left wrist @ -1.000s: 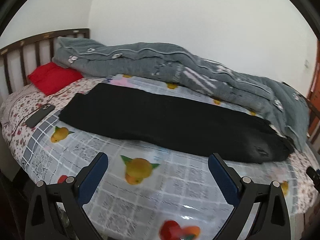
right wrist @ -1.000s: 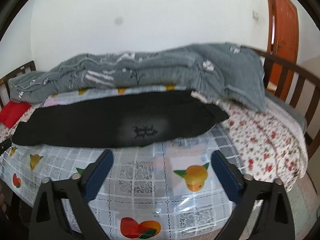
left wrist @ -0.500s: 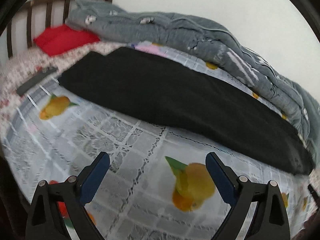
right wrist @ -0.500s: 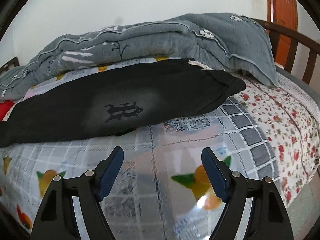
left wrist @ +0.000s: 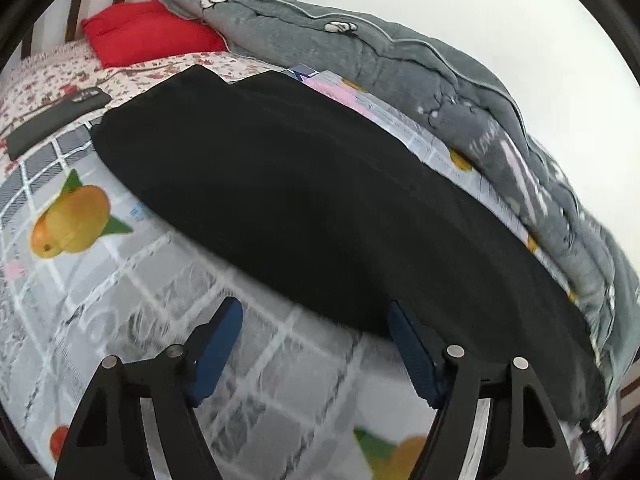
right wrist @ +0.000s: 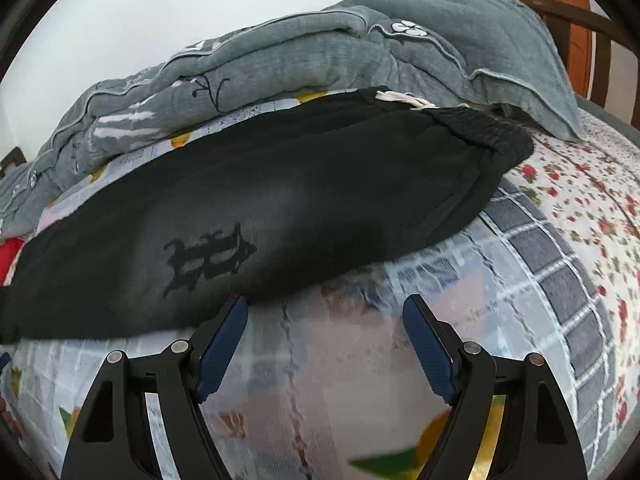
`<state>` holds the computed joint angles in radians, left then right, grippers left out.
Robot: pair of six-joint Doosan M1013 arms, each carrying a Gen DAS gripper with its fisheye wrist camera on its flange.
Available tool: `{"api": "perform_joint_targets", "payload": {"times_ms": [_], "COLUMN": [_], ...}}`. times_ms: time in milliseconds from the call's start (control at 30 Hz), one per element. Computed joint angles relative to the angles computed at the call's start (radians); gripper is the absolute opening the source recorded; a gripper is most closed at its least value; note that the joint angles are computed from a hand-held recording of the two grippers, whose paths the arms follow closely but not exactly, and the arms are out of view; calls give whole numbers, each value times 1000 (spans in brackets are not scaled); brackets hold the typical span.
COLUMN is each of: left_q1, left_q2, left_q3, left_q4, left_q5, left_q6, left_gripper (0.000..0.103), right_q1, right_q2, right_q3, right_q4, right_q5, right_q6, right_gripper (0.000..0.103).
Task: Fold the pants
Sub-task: 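Move both grippers to the trousers' waistband and close on it, then lift the waistband with both grippers and fold it over toward the cuffs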
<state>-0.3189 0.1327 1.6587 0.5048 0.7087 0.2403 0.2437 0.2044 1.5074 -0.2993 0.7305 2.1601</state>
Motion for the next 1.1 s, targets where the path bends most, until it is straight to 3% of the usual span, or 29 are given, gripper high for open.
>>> {"api": "perform_joint_targets", "payload": {"times_ms": [167,233,267,300,333,367,467,700,1100], "left_q1": [27,26,24,23,27,35,44,36,47], "left_q2": [19,32,44,53,60,57,43,60,185], "left_q3": [-20,-37,-54,-66,-77,-76,-74,-153,-313], "left_q4": [-2,32,42,48,45,28,43,174,263], "left_q5": [-2,54,101,136,160,142,106,109,142], "left_q6": [-43,-91,-96,-94,-81,-64,-49,-14,61], "left_gripper": [63,41,33,14,9,8,6,6,6], "right_q1": [-14,-11,-9,-7,-6,-9,3,18,12], "right_q2": [31,47,54,60,64,65,56,76,199], "right_q3": [-38,-59,-67,-75,-83,-88,-93,-163,-346], "right_q4": [56,40,33,28,28,65,19,-35,-42], "right_q5": [5,25,28,34,37,29,-9,-38,-24], "right_q6": [-28,-12,-7,-4,-9,-41,-24,-9,-26], "right_gripper": [80,78,67,58,34,22,18,16,15]}}
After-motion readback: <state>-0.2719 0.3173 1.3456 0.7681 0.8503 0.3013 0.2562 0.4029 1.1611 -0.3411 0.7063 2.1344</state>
